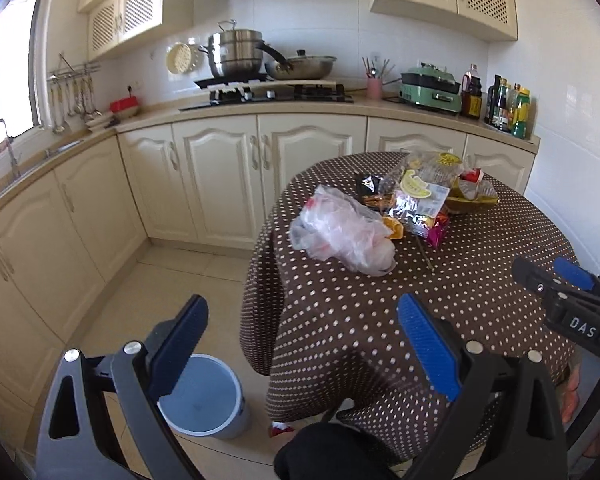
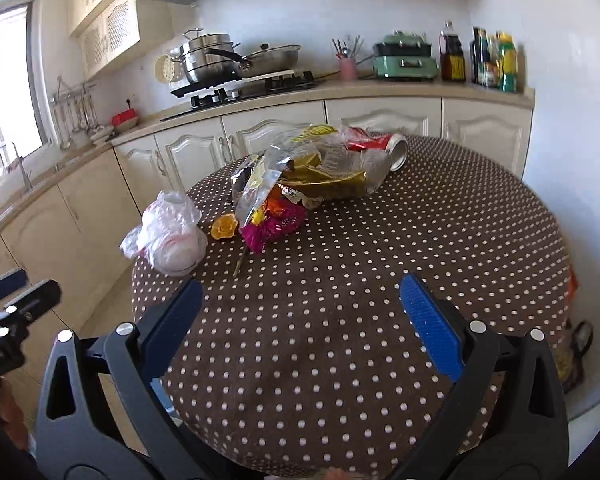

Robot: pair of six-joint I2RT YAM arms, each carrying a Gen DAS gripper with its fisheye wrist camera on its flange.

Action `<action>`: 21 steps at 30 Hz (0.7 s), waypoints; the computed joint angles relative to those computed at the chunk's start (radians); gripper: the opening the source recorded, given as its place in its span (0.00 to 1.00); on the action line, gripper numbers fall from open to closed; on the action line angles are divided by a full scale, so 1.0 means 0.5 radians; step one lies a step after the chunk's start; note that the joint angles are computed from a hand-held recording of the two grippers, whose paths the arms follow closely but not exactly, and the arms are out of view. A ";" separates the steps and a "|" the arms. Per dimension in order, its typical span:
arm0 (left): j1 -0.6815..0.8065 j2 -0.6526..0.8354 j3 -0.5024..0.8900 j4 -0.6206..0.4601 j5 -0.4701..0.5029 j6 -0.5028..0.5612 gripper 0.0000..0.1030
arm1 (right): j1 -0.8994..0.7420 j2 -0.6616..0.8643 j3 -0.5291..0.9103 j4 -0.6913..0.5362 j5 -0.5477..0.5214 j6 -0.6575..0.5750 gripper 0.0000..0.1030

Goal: Collect trash
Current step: 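Grasp the clear plastic bag with the left tool while the right tool grasps a clear wrapper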

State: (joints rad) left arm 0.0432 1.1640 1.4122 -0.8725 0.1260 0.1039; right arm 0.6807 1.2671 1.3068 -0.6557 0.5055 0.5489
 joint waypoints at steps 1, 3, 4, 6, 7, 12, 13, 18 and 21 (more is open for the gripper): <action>-0.032 0.074 0.026 0.038 -0.011 -0.018 0.91 | -0.050 0.011 -0.009 0.041 -0.037 -0.008 0.94; -0.116 0.214 0.102 0.071 -0.078 -0.059 0.91 | -0.098 0.049 -0.002 0.092 -0.056 -0.045 0.94; -0.146 0.301 0.150 0.099 -0.093 -0.070 0.91 | -0.132 0.082 0.021 0.104 -0.079 -0.063 0.94; -0.195 0.452 0.262 0.110 -0.122 -0.102 0.91 | -0.197 0.134 0.061 0.130 -0.132 -0.070 0.94; -0.210 0.505 0.302 0.121 -0.122 -0.109 0.91 | -0.230 0.167 0.093 0.147 -0.149 -0.073 0.94; -0.288 0.884 0.595 0.091 -0.178 -0.145 0.91 | -0.373 0.350 0.278 0.202 -0.292 -0.087 0.94; -0.296 0.930 0.625 0.087 -0.186 -0.158 0.91 | -0.399 0.399 0.329 0.197 -0.336 -0.076 0.94; -0.260 1.134 0.790 0.023 -0.060 -0.191 0.70 | -0.526 0.647 0.584 0.155 -0.636 0.059 0.94; -0.222 1.150 0.809 0.019 0.053 -0.172 0.55 | -0.570 0.783 0.717 0.141 -0.773 0.138 0.94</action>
